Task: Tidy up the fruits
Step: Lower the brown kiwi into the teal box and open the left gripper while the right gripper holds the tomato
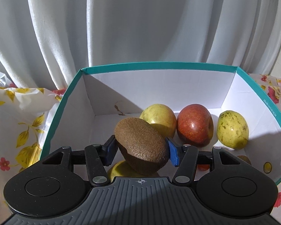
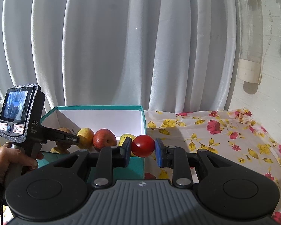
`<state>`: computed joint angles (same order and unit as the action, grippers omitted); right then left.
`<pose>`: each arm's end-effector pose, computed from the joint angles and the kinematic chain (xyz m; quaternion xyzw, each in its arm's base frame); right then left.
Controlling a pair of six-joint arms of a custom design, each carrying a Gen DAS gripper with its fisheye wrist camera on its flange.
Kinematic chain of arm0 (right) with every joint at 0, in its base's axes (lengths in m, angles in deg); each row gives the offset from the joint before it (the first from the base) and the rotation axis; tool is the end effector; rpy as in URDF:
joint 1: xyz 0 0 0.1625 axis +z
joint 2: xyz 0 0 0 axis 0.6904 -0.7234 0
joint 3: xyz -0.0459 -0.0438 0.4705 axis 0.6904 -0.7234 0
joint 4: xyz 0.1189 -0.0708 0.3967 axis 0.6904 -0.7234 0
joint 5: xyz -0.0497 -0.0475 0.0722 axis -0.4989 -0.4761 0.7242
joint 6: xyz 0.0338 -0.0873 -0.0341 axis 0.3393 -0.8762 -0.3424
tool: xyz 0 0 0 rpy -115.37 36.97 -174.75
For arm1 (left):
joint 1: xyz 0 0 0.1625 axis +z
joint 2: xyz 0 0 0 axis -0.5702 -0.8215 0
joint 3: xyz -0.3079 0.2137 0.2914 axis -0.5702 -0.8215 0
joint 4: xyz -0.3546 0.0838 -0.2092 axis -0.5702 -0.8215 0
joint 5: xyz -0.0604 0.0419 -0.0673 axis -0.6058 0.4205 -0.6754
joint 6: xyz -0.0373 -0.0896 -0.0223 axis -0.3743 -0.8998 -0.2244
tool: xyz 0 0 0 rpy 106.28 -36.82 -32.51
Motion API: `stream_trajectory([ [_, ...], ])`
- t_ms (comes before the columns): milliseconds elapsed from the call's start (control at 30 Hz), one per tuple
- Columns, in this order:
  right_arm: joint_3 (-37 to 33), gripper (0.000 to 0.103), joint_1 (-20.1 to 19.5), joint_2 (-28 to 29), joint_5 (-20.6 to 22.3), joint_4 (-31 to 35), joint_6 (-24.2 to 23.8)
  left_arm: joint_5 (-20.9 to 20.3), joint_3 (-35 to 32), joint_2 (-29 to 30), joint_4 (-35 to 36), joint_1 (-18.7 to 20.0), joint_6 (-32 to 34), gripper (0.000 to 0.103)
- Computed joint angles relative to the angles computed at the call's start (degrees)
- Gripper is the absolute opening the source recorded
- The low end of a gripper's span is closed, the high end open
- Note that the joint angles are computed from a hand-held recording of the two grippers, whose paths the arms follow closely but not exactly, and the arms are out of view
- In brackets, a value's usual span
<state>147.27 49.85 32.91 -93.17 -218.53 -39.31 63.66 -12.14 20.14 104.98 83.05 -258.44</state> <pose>0.1058 -0.4315 0.2178 0.0794 -0.7295 0.5515 0.3968 -0.3132 -0.6558 -0.0539 0.2908 0.8616 -0.3008 0.2875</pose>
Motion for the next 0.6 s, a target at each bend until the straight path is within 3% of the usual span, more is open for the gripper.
stream_trajectory([
  [133,-0.2,0.026,0.0,0.0,0.2,0.4,-0.1,0.2,0.6,-0.3,-1.0,0.0,1.0,0.063],
  [200,-0.3,0.026,-0.1,-0.1,0.3,0.5,0.1,0.8,1.5,-0.9,-2.1,-0.1,1.2,0.084],
  [233,-0.2,0.026,-0.1,-0.1,0.4,0.6,0.0,0.8,2.0,-1.3,-2.7,-0.2,1.2,0.087],
  [333,-0.1,0.026,-0.3,-0.2,0.9,0.4,-0.1,0.6,3.8,-2.6,-3.8,-0.8,2.0,0.089],
  [400,0.0,0.026,-0.4,-0.2,1.1,0.3,-0.1,-0.7,5.4,-3.6,-4.1,-1.6,1.6,0.096],
  [600,0.4,0.026,-0.5,-0.5,1.9,-0.1,-0.3,-3.0,15.0,-10.0,-10.3,-4.5,1.3,0.101],
])
